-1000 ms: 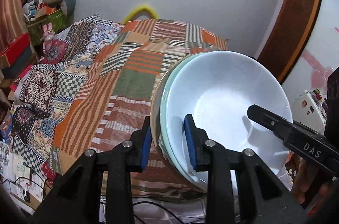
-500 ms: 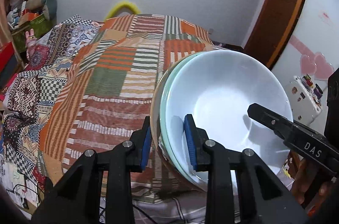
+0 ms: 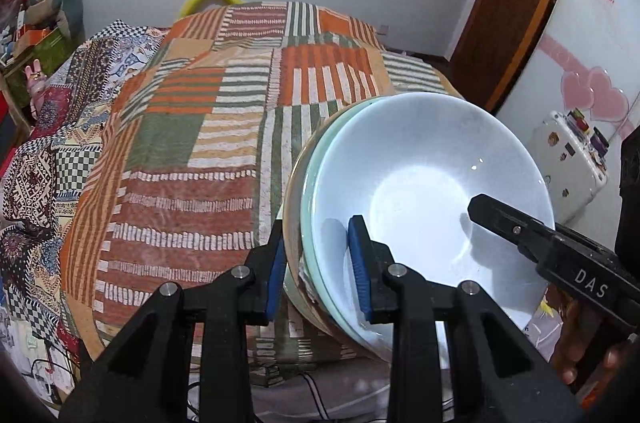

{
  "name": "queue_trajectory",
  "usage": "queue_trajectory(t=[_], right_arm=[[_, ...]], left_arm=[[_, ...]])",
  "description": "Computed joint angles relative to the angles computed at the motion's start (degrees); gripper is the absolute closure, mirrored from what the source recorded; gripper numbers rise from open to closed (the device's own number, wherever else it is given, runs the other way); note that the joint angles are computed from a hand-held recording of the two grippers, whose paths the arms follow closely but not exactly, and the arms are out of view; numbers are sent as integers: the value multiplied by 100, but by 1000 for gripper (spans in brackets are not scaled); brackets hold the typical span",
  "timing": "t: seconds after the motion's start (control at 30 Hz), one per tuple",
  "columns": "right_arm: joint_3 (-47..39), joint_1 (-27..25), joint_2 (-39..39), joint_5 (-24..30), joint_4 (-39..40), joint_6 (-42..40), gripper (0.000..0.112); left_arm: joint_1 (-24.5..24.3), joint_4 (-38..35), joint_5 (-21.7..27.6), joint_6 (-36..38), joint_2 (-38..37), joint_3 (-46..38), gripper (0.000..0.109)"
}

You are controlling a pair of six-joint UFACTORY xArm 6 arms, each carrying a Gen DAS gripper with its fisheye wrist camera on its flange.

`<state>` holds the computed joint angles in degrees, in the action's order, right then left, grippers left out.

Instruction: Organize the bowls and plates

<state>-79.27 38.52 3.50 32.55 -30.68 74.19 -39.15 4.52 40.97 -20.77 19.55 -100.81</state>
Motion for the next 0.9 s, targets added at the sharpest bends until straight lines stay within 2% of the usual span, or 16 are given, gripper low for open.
queue_trajectory(t=[0.9], right_arm=[[69, -125, 151, 189, 816, -378, 83]], left_arm=[[59, -475, 792, 324, 1102, -1255, 78]])
